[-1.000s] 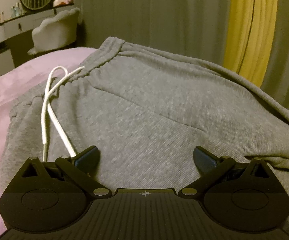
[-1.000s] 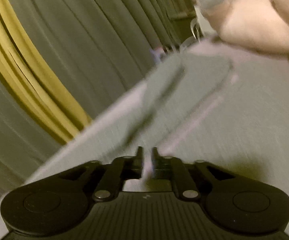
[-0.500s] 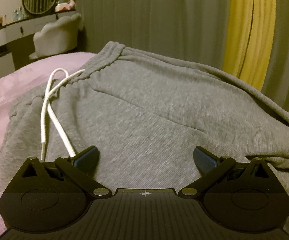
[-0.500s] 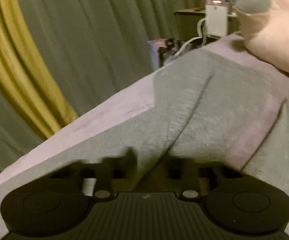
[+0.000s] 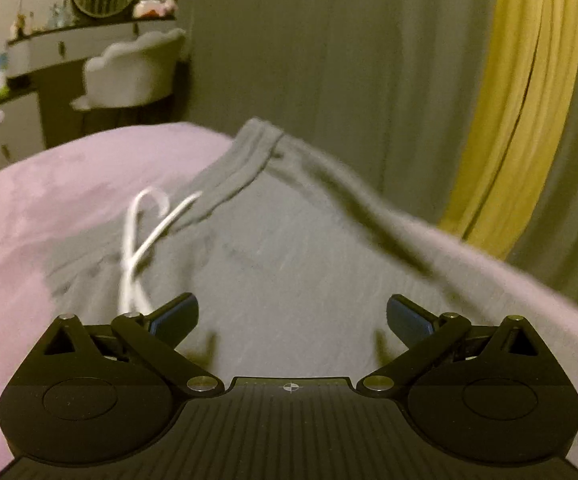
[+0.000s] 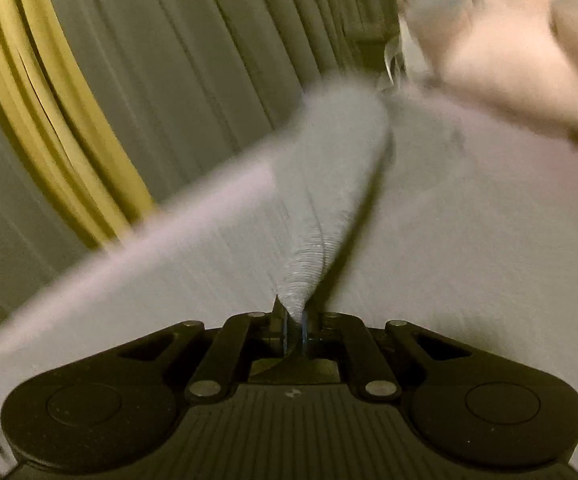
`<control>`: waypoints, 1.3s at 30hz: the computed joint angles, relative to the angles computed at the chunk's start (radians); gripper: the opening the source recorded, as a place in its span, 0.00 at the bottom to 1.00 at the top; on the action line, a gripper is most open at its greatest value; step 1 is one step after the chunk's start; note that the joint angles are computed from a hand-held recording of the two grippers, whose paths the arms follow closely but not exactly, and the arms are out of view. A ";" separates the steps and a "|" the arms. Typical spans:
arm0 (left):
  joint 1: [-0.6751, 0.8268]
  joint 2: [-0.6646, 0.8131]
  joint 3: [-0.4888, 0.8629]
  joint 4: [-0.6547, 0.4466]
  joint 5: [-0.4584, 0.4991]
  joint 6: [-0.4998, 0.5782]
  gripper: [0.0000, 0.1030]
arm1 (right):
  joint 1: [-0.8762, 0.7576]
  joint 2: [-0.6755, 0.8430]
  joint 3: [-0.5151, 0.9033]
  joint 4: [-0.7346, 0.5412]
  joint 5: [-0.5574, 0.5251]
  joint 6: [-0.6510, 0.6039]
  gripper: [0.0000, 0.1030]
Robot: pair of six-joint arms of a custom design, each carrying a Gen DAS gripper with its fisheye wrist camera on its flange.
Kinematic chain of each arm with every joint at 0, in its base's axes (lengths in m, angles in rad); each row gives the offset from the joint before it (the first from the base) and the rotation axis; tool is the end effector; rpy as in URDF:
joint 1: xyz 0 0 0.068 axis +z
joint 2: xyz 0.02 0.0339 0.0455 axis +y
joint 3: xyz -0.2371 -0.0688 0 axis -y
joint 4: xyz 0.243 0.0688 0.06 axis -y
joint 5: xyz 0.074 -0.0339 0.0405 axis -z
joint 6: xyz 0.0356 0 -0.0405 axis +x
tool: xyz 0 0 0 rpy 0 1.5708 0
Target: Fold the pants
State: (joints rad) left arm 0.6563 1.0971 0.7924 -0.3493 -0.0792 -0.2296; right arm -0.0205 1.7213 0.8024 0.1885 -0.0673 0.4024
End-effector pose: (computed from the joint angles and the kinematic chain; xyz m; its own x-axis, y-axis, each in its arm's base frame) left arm 0.1952 0.1539 0.2422 -0.3196 -0.5325 -0.7838 -0.7504 0.6473 -0.1338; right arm 0.3322 -0.0044 0.1181 -0.6254 0.4036 -0.6678 0.2340 0.9134 0.3330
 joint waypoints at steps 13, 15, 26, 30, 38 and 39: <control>-0.014 0.934 1.023 -0.376 0.166 -0.081 0.92 | -0.012 0.025 -0.074 0.189 -0.043 -0.006 0.09; -0.027 0.973 1.064 -0.412 0.144 -0.104 0.80 | -0.009 0.040 -0.045 0.179 -0.035 -0.019 0.15; 0.022 0.915 1.078 -0.483 0.221 -0.106 0.12 | -0.056 0.088 0.082 0.044 -0.115 0.046 0.08; 0.083 0.770 1.026 -0.500 0.343 -0.100 0.12 | -0.112 0.026 0.143 -0.051 -0.234 0.113 0.07; 0.421 0.375 0.804 -0.631 0.824 0.048 0.12 | -0.405 -0.415 0.009 -0.176 -0.577 0.142 0.07; 0.499 0.324 0.753 -0.675 0.902 0.115 0.12 | -0.451 -0.478 -0.022 -0.217 -0.618 0.108 0.07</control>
State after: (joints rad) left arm 1.1553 1.4206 1.5454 -1.0245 0.8232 -0.1150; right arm -0.4719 1.2437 0.7802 -0.0283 -0.6853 0.5107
